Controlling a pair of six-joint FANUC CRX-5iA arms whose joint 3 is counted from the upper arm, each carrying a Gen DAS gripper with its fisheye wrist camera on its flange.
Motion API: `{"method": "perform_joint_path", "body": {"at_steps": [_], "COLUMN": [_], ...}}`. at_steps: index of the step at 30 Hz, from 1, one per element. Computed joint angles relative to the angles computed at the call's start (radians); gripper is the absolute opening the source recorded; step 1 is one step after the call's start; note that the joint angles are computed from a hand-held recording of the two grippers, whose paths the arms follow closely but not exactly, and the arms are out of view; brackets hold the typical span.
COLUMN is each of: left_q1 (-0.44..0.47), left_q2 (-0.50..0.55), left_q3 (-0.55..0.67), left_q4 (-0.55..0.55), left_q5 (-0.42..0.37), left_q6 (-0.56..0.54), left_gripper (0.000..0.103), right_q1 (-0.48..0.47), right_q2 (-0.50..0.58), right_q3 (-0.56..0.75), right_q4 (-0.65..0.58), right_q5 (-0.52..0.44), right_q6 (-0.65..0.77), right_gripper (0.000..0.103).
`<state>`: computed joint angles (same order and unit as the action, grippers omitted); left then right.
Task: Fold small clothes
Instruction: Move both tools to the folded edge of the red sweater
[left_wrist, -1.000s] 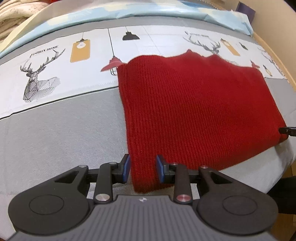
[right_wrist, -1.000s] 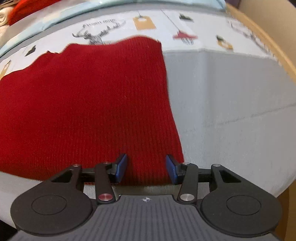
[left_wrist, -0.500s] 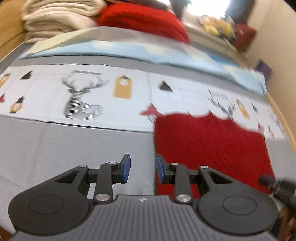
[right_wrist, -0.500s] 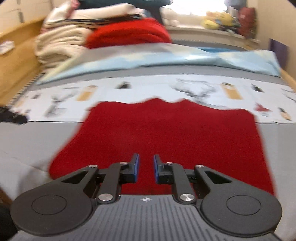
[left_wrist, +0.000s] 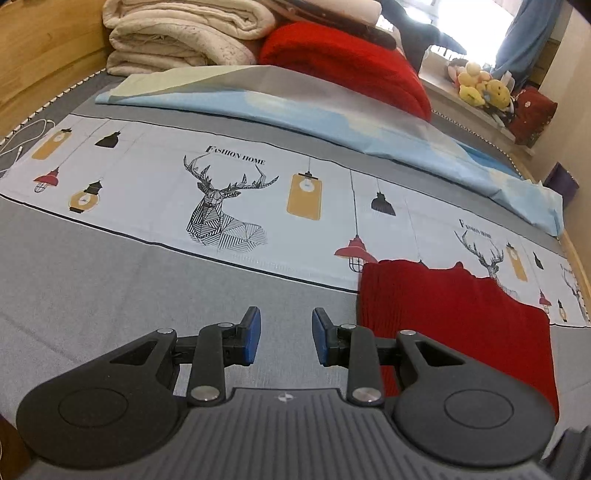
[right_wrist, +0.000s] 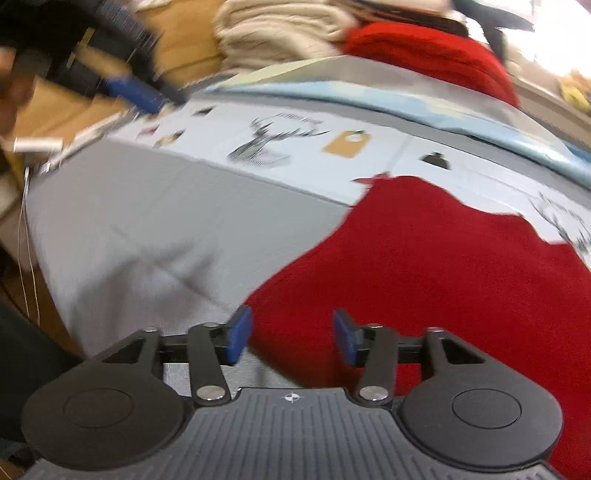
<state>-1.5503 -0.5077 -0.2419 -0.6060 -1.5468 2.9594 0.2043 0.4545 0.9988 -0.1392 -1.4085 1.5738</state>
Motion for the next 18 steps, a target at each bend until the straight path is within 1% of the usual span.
{"method": "perform_joint_path", "body": {"at_steps": [1, 2, 5, 8, 9, 11, 12, 13, 15, 16, 18], "left_q1": [0.005, 0.014, 0.032, 0.049, 0.053, 0.064, 0.067, 0.07, 0.073, 0.075, 0.078], "left_q2": [0.002, 0.003, 0.009, 0.013, 0.015, 0.016, 0.017, 0.019, 0.024, 0.027, 0.032], "left_q3": [-0.001, -0.002, -0.002, -0.003, -0.003, -0.003, -0.002, 0.0, 0.002, 0.003, 0.006], "left_q4": [0.004, 0.009, 0.016, 0.024, 0.025, 0.029, 0.03, 0.03, 0.03, 0.031, 0.032], "left_q5": [0.0, 0.005, 0.014, 0.028, 0.031, 0.041, 0.044, 0.046, 0.051, 0.055, 0.06], "left_q6": [0.0, -0.004, -0.013, -0.022, -0.025, -0.03, -0.031, -0.033, -0.035, -0.037, -0.04], "left_gripper": [0.034, 0.034, 0.034, 0.034, 0.034, 0.034, 0.034, 0.034, 0.034, 0.034, 0.034], "right_q1": [0.013, 0.024, 0.056, 0.075, 0.086, 0.102, 0.108, 0.113, 0.113, 0.109, 0.096], "right_q2": [0.0, -0.001, 0.001, 0.027, 0.035, 0.026, 0.019, 0.01, 0.007, 0.009, 0.014], "right_q3": [-0.017, -0.033, -0.072, -0.067, -0.071, -0.114, -0.136, -0.156, -0.155, -0.145, -0.117], "right_q4": [0.016, 0.03, 0.081, 0.114, 0.144, 0.19, 0.202, 0.215, 0.211, 0.201, 0.171], "right_q5": [0.015, 0.028, 0.055, 0.041, 0.037, 0.065, 0.084, 0.103, 0.104, 0.098, 0.091], "right_q6": [0.021, 0.039, 0.084, 0.115, 0.131, 0.171, 0.185, 0.194, 0.205, 0.206, 0.197], "right_gripper": [0.062, 0.062, 0.062, 0.063, 0.063, 0.063, 0.061, 0.059, 0.046, 0.042, 0.022]}}
